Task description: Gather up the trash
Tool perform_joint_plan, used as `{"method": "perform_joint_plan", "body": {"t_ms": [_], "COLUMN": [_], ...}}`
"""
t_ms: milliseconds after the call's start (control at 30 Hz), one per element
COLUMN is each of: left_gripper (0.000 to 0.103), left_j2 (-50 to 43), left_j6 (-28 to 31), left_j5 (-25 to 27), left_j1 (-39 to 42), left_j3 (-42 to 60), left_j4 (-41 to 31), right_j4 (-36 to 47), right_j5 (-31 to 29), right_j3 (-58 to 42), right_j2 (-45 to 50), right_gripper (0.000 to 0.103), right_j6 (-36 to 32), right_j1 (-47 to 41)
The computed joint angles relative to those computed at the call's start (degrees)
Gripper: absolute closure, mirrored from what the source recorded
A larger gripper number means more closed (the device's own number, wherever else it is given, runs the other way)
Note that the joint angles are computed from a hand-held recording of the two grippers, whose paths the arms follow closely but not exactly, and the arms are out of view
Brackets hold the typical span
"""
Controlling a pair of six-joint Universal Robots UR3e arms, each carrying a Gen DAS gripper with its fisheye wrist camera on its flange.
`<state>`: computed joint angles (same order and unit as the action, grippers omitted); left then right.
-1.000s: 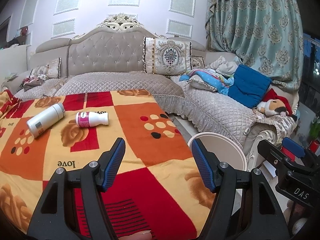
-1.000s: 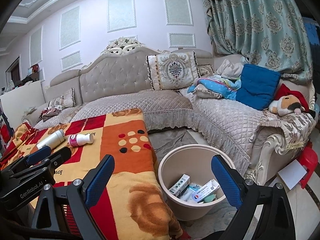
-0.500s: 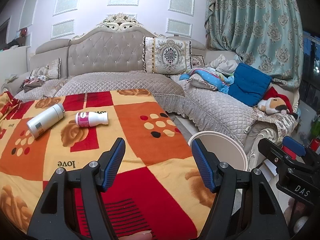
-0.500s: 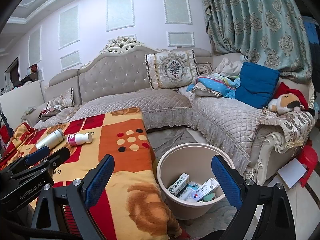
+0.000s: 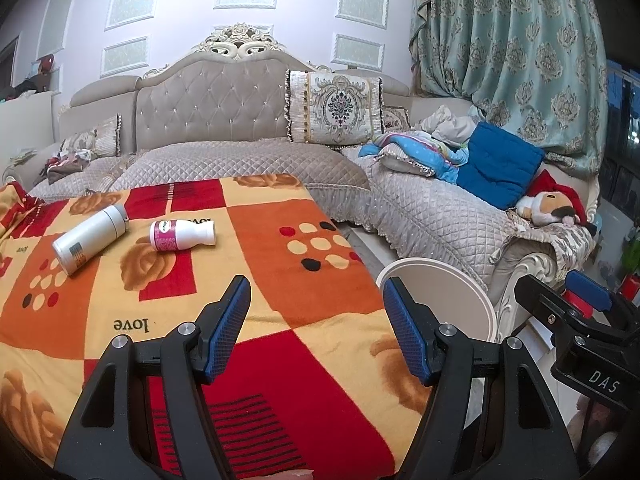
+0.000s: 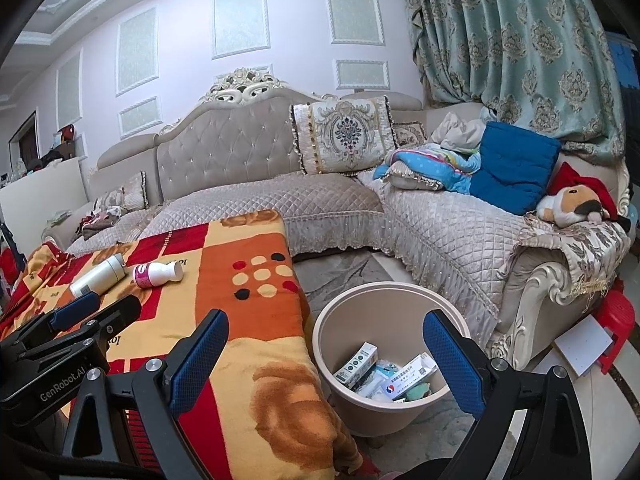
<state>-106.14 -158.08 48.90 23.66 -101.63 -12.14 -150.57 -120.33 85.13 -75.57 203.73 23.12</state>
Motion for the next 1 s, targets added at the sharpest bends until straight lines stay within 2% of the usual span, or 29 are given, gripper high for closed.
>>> {"method": "perform_joint_plan", "body": {"t_ms": [867, 1000], "left_gripper": [0.035, 0.035], "left_j2": [-1.70, -3.05], "left_j6": [0.68, 0.80], "left_j5": [1.23, 1.66], "left_j1": [-1.68, -1.79], "left_j3": [0.74, 2.60], "left_j4": [0.22, -2.37], "right_j4": [0.59, 1.43], "right_j5": [1.03, 1.58], "right_j3": [0.09, -0.40], "right_j2": [0.46, 0.82], "right_gripper": [0.006, 0.006], "right_j6": [-0.18, -0.30], "right_j1": [-0.92, -1.13]}}
